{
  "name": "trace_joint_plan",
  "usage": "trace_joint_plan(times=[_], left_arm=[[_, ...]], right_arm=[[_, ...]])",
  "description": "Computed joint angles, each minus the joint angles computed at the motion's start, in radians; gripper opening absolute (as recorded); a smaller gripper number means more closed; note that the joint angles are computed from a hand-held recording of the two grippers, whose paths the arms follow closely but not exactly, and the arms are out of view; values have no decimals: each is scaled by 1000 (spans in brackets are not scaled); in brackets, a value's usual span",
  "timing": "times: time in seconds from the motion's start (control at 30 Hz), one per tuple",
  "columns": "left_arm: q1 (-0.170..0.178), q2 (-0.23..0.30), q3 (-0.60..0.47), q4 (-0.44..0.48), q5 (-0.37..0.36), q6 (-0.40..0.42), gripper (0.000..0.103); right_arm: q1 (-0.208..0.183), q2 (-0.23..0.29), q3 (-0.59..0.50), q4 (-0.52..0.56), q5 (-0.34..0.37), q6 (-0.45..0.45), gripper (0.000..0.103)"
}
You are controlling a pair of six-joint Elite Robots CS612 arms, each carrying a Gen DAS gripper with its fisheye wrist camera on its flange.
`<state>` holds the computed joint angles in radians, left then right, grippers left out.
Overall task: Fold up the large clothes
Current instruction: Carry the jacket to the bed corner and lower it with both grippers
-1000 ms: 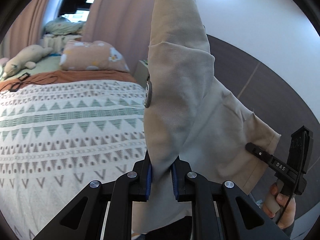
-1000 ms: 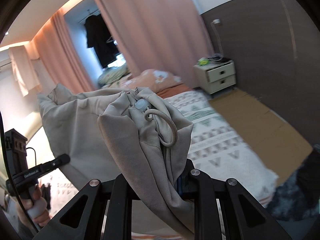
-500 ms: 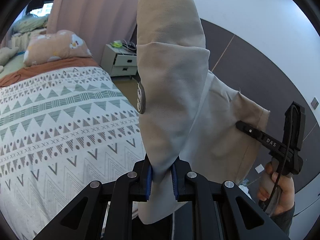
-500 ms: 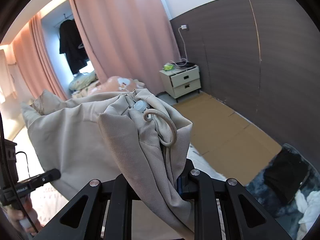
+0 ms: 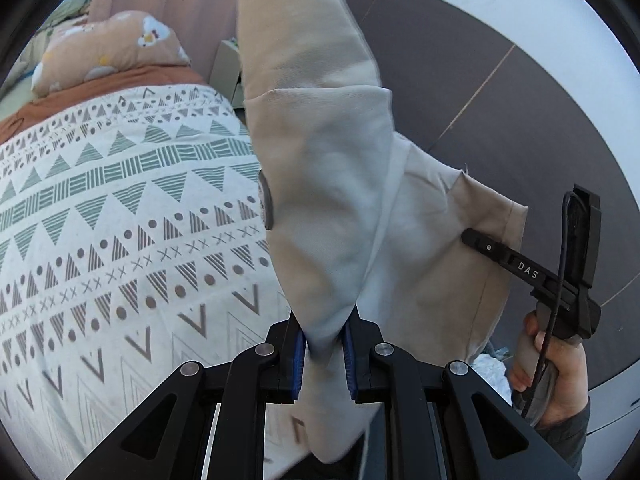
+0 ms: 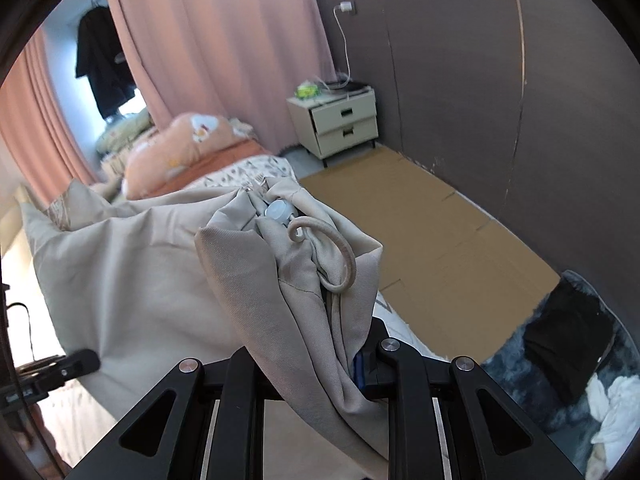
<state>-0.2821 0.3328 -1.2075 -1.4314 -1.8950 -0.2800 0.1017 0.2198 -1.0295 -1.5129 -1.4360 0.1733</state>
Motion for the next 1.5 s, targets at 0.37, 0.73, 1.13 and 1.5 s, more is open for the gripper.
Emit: trace_joint_plan(times=[0.37, 0.73, 1.13, 1.5], left_arm=[[50, -36, 233, -102, -56, 24, 24], [61, 10, 212, -5, -24, 40, 48], [50, 58, 126, 48, -87, 94, 48], [29, 92, 82, 95, -79, 138, 48]], right_arm=[[24, -106, 344, -77, -88, -45, 21], [1, -4, 187, -37, -136, 131, 69], [-60, 183, -237, 249, -163, 220, 69], [-99, 282, -319, 282, 49, 371, 13]])
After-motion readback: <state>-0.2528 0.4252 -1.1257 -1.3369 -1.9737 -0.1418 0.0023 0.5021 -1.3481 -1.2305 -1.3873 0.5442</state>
